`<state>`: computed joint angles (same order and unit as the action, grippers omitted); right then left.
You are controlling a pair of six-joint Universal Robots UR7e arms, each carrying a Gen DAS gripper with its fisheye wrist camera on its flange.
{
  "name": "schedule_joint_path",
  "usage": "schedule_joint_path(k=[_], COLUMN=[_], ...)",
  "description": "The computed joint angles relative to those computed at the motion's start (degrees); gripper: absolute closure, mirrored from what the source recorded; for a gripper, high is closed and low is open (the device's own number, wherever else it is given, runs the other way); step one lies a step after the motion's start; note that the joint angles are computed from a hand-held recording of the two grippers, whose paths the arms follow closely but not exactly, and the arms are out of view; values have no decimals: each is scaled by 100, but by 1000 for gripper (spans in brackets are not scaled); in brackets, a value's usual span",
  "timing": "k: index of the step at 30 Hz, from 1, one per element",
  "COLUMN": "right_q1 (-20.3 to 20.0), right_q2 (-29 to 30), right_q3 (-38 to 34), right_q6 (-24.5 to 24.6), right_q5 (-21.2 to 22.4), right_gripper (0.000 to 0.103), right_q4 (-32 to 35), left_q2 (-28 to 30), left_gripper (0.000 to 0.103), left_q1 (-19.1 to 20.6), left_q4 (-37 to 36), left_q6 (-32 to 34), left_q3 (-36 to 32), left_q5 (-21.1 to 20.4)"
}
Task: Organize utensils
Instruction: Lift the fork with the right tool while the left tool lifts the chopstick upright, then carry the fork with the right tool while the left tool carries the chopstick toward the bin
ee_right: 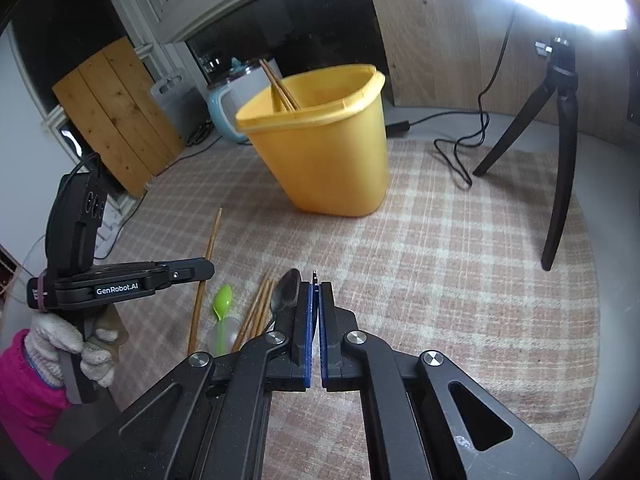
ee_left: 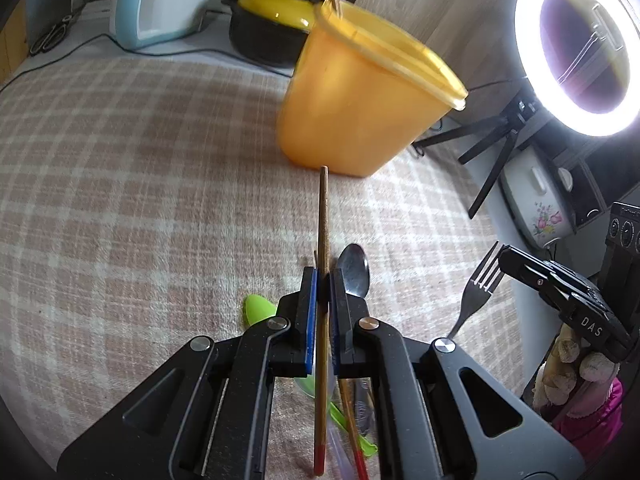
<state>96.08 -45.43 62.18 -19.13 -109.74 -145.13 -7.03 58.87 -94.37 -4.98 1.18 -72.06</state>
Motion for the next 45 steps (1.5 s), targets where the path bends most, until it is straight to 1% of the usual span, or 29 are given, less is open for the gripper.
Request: schedule_joint_path(k=[1, 2, 3, 4, 5, 6, 10, 12, 14, 15, 16, 18, 19, 21, 22, 24, 26, 29, 31, 34, 38, 41, 43, 45], right_q1=[14, 32, 50, 67, 80, 98, 163, 194, 199, 174, 123, -8, -74, -158, -220, -380, -541, -731, -858, -980, -975, -1048, -1089, -1147], right_q2=[-23, -54, -55, -68, -68, -81, -100, -112, -99, -102, -123, -170, -172, -123, -112, -91, -30, -10, 5, 6, 118, 127, 120, 59], right_q3=[19, 69, 75, 92, 98, 124, 149, 126, 94, 80, 66, 26, 0, -54, -61, -81, -135, -51, 1, 28, -102, -98, -85, -2], right_q6=[-26, -58, -80, -110, -131, -173, -282, -347, -372, -303, -120, 338, 608, 1025, 1186, 1507, 1831, 1985, 2135, 2109, 2055, 2175, 2240, 2336], right_q5=[12, 2, -16, -31, -41, -62, -97, -95, -117, -85, 22, 365, 454, 312, 346, 574, 689, 934, 1203, 1676, 1646, 1919, 2088, 2336], right_gripper=[102, 102, 102, 102, 102, 102, 103, 103, 103, 103, 103, 103, 103, 103, 103, 103, 103, 103, 103, 103, 103, 102, 95, 78], right_q4=[-51, -123, -164, -215, -251, -324, -540, -552, -515, -451, -290, 150, 353, 570, 635, 775, 907, 742, 638, 611, 718, 694, 689, 632], left_q2=[191, 260, 215, 49, -177, -283, -261, -189, -165, -107, -108, -271, -350, -404, -411, -419, -450, -461, -469, -475, -495, -545, -607, -631], left_gripper=[100, 100, 100, 100, 100, 100, 100, 100, 100, 100, 100, 100, 100, 100, 100, 100, 100, 100, 100, 100, 100, 100, 100, 100], left_q1=[-7, -15, -24, -32, -41, -55, -102, -119, -134, -130, -130, -124, -123, -114, -107, -95, -90, -85, -82, -83, -77, -79, -79, -72], left_q4=[175, 229, 171, 0, -268, -420, -507, -466, -500, -442, -438, -613, -692, -738, -731, -715, -731, -714, -702, -693, -700, -738, -799, -817], left_q6=[21, 47, 65, 78, 97, 116, 195, 256, 273, 266, 259, 256, 242, 210, 197, 172, 151, 132, 133, 112, 74, 63, 67, 46], left_q3=[-406, -572, -499, -185, 268, 481, 396, 230, 228, 116, 117, 463, 625, 739, 753, 769, 823, 823, 824, 820, 845, 931, 1045, 1085], left_q5=[-3, -12, -11, -18, -28, -29, -34, -25, 23, 17, 14, 13, 12, 3, -4, -8, -12, 0, 8, 40, 64, 85, 108, 117])
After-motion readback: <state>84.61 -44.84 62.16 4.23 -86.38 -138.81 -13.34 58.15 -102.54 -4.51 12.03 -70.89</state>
